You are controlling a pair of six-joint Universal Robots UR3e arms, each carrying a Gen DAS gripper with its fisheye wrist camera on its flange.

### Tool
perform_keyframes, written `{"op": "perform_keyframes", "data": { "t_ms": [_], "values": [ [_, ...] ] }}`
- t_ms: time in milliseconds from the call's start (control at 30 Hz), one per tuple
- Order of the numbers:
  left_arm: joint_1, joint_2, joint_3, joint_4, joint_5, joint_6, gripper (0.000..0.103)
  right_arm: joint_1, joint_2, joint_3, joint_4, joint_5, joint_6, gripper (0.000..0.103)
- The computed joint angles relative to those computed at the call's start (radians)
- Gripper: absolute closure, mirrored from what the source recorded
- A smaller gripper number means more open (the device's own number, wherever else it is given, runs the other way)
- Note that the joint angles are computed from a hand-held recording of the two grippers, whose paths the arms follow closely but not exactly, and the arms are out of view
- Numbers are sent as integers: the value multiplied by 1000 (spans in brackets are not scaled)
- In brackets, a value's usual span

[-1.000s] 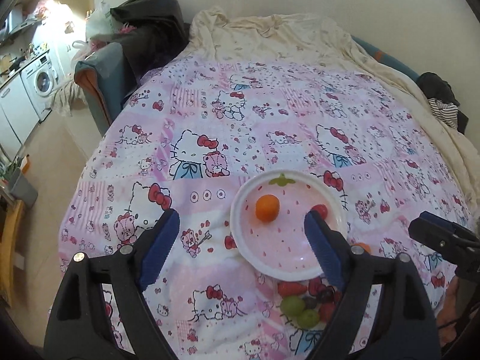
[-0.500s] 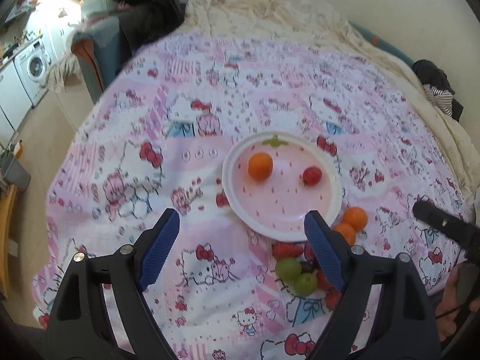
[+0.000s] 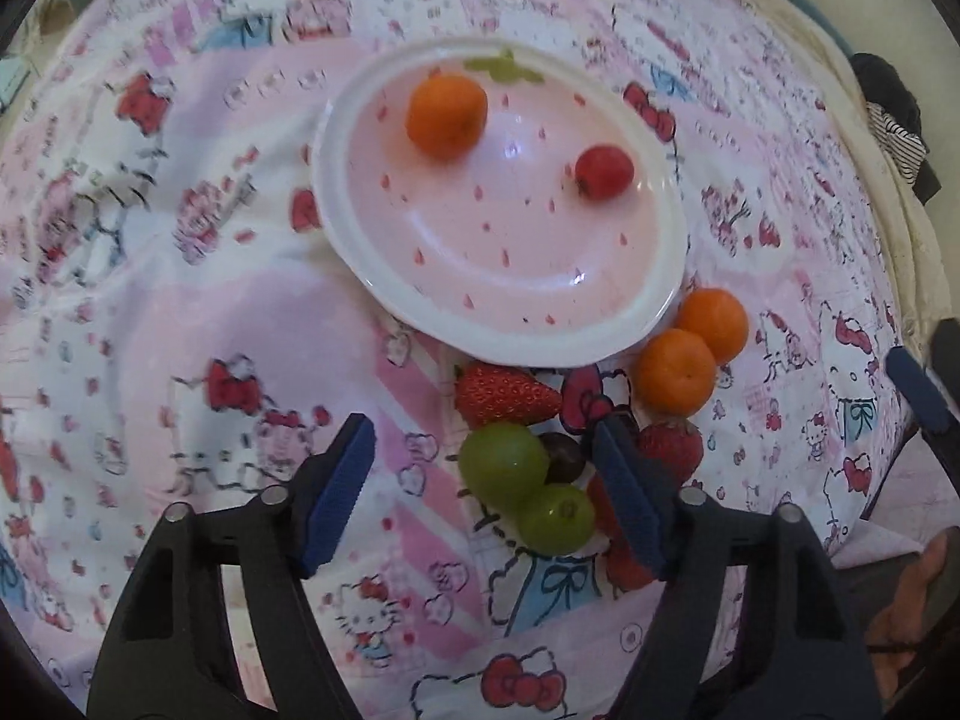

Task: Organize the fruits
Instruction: 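Grasp a green lime with the left tool while the right tool grasps a mandarin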

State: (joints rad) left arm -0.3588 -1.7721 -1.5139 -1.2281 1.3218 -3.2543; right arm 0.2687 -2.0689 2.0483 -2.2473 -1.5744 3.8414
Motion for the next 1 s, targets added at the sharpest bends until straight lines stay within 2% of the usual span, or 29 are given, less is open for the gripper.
{"op": "perform_keyframes", "data": {
  "t_ms": [100,200,300,400,500,733,833,967,1000],
  "values": [
    [13,-21,0,-39,-31,-5,44,0,-3,1,-6,-5,3,13],
    [15,-16,-18,-32,-34,-9,47,-8,-1,3,-8,7,3,13],
    [37,-14,-14,-54,-87,9,69,-3,10,-3,-11,7,0,13],
    [40,-12,8,-86,-80,22,69,12,32,-12,-16,-6,-1,13],
    [52,-3,24,-120,-93,44,76,19,43,-14,-12,-17,-2,13],
    [119,98,13,-178,-131,81,76,-18,25,9,12,14,-2,13],
    [133,141,13,-169,-96,78,76,-61,14,29,32,72,-10,13],
    [161,193,5,-168,-49,74,76,-199,-14,96,73,258,-33,13],
    [183,213,-2,-177,-59,71,76,-222,-13,110,78,295,-36,19]
  ]
}}
